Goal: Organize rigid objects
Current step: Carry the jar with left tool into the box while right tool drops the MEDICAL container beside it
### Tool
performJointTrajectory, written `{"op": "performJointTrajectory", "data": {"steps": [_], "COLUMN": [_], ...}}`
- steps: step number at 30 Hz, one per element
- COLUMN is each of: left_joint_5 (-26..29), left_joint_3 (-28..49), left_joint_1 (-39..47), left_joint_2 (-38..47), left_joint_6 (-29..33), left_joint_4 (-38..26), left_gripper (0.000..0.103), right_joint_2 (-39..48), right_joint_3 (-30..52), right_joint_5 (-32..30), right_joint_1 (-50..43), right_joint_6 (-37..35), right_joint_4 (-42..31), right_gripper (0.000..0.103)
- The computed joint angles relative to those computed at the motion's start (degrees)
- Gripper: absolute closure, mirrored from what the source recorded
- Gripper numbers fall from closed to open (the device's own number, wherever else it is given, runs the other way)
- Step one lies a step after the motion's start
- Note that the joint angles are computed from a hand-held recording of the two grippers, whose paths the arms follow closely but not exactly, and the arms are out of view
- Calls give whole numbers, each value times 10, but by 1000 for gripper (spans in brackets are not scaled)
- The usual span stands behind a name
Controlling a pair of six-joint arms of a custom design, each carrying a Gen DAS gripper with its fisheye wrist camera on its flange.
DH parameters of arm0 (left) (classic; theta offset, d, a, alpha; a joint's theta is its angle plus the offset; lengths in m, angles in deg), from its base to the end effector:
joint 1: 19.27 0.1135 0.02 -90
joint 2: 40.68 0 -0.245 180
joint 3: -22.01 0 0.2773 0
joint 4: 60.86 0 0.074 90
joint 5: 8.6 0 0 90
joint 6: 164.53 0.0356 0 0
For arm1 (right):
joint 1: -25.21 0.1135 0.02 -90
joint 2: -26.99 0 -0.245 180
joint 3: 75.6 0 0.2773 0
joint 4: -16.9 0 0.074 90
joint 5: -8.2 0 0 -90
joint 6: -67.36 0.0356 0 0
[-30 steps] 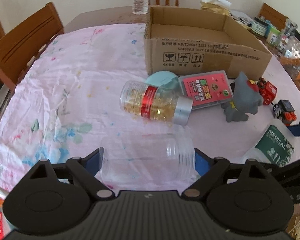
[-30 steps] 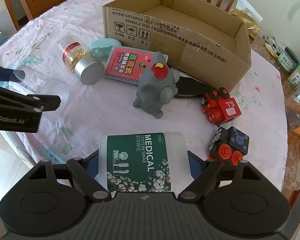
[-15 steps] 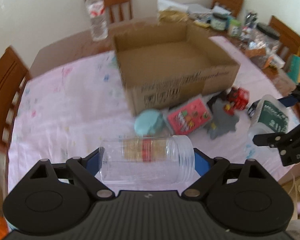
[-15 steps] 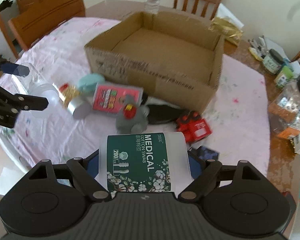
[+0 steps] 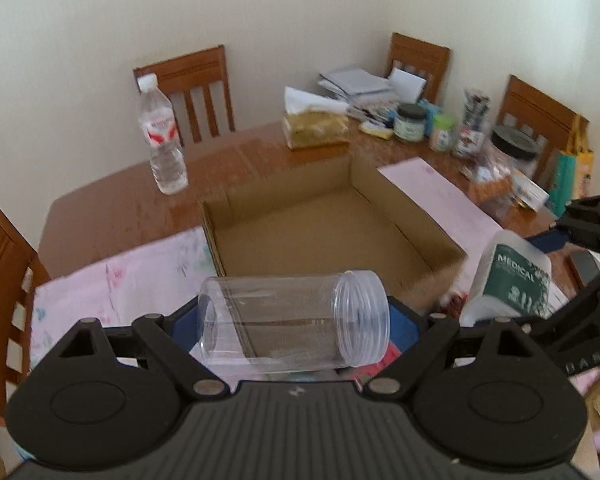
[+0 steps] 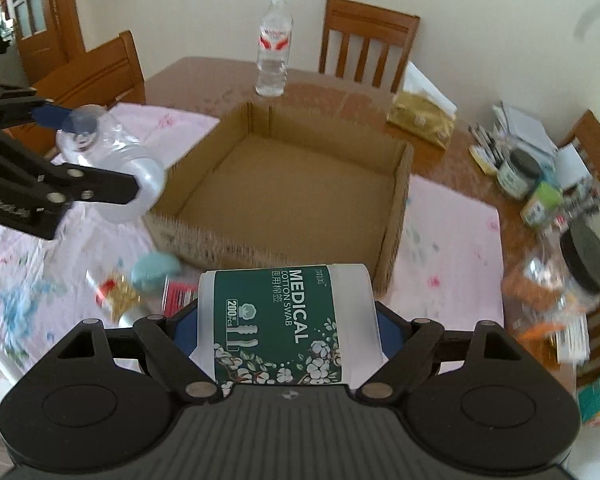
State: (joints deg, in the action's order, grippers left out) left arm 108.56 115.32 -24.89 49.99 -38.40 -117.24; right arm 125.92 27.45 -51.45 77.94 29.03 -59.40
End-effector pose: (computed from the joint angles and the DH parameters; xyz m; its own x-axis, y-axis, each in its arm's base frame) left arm 0.3590 -0.0517 0.2860 -0.4383 0.5703 -0.6947 0.7605 0.6473 0.0514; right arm 0.2364 0.2809 0.2758 -0.8228 0.0366 -0.5671 0.0844 0.9947 -0.0583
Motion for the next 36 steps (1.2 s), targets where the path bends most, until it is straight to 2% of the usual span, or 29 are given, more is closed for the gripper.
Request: {"op": "performJointTrajectory", "data": {"steps": [5, 10, 19, 24, 26, 29, 36], "left_joint_5": [-29, -59, -112, -145, -157, -141, -123], "left_joint_3": [53, 108, 205, 227, 220, 198, 79], "left_joint_1": [-33, -65, -110, -119, -116, -99, -53], "left_joint_2": [57, 117, 225, 270, 266, 247, 149], "left_joint_6": [-53, -80, -130, -164, -174, -180, -171], "left_joint_4": [28, 43, 81, 125, 134, 135, 153], "left_gripper": [13, 13, 13, 11, 11, 8, 4], "right_joint_2": [-6, -14, -33, -32, -30, -21, 13], "right_joint_3": [-5, -14, -45, -48, -49, -45, -19], "right_joint_5": [-9, -23, -47, -56, -62, -68, -87], "right_joint_1": [-43, -81, -136, -155, -161, -171, -192], "right_joint_6": [-67, -112, -158, -176, -181, -191, -213], "right_joint_4": [47, 79, 116, 126, 132, 138, 152], "right_gripper": [16, 16, 16, 16, 16, 16, 16]}}
